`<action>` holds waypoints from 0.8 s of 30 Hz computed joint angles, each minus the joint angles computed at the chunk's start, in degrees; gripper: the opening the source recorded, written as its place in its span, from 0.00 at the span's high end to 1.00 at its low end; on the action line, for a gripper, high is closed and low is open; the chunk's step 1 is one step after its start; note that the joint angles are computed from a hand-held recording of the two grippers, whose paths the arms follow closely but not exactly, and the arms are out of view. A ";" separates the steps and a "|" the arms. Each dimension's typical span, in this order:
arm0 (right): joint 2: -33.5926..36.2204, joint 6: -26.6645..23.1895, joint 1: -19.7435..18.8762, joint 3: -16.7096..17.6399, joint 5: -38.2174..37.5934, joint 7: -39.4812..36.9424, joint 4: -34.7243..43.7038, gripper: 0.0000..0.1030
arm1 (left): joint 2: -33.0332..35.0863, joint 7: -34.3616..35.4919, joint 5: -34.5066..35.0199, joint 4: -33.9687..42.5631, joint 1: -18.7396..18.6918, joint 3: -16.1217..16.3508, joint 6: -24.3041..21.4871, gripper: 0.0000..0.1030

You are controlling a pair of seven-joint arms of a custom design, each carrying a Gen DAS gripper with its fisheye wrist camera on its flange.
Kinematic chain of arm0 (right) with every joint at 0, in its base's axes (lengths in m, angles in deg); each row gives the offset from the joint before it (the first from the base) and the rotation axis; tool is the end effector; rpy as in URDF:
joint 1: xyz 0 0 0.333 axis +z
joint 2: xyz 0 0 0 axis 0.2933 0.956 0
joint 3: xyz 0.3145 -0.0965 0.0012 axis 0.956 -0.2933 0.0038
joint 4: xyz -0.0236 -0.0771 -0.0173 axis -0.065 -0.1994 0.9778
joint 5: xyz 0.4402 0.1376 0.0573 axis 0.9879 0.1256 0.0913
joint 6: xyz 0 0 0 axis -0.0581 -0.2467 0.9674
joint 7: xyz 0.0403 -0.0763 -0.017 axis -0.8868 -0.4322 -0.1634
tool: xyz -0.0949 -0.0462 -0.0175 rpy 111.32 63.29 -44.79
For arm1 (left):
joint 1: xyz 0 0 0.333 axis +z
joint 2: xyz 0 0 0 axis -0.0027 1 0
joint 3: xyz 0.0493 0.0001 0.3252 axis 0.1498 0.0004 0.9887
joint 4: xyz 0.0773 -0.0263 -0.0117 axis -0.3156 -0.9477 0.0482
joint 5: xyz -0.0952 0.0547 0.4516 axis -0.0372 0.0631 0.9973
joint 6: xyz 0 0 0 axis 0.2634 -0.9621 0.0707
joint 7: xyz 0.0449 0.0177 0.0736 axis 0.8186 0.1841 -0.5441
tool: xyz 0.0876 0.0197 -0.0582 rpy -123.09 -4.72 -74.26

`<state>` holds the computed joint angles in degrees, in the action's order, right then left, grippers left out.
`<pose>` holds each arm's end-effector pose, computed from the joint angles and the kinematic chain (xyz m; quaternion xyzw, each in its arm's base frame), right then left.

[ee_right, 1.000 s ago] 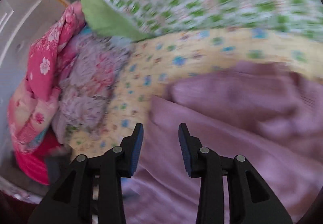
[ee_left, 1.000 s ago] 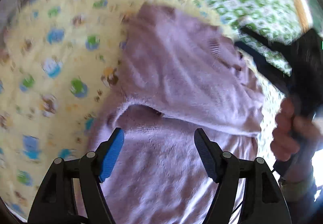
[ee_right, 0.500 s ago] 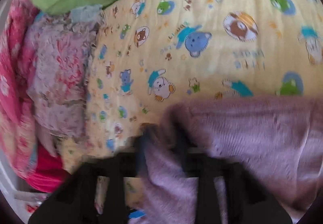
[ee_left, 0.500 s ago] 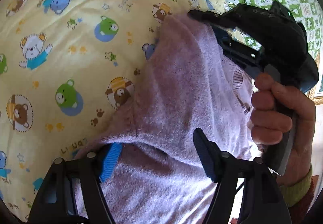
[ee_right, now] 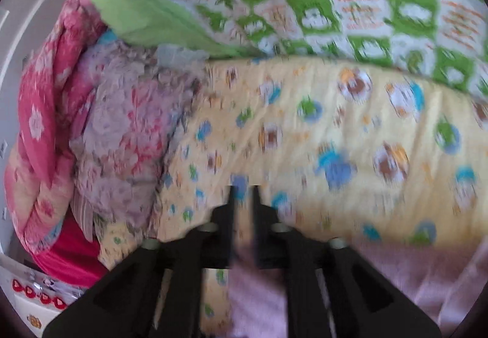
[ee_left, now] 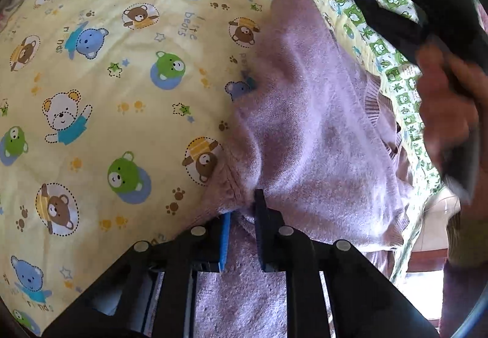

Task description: Fold small clothes

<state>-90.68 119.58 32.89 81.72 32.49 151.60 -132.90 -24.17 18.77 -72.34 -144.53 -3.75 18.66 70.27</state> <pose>0.6297 0.2281 0.5618 -0.6072 0.7074 0.0839 0.3520 0.5385 -0.0565 0.4467 0.6730 -0.6807 0.2645 0.1173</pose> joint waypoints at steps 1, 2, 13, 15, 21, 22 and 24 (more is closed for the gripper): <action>-0.87 -0.53 0.17 0.21 -1.43 0.54 -0.72 0.40 | -0.01 0.07 -0.16 0.02 -0.07 -0.02 -0.04 0.84; -1.07 -1.27 0.27 0.20 -1.37 -0.13 -0.86 0.40 | 0.10 0.62 -0.05 0.40 0.27 0.52 -0.80 0.84; 2.85 -3.72 1.38 1.12 -8.82 -0.84 2.74 0.93 | -1.51 1.17 1.83 -1.19 0.05 -0.34 2.04 0.88; 0.35 5.93 1.30 1.17 0.00 -7.39 -1.73 0.93 | -2.53 1.56 1.81 -2.19 -0.20 -0.05 4.09 0.88; 2.32 10.88 1.05 0.93 -0.65 -1.85 -6.06 0.91 | -0.50 1.91 1.95 -1.47 -0.01 1.16 4.67 0.92; 1.56 11.96 0.96 0.93 1.62 -2.48 -6.94 0.88 | -0.42 2.21 1.81 -1.29 0.11 1.26 4.25 0.92; -1.15 13.96 1.03 0.86 1.93 -0.25 -9.19 0.75 | -0.77 2.74 2.63 -1.25 0.59 1.24 3.74 0.91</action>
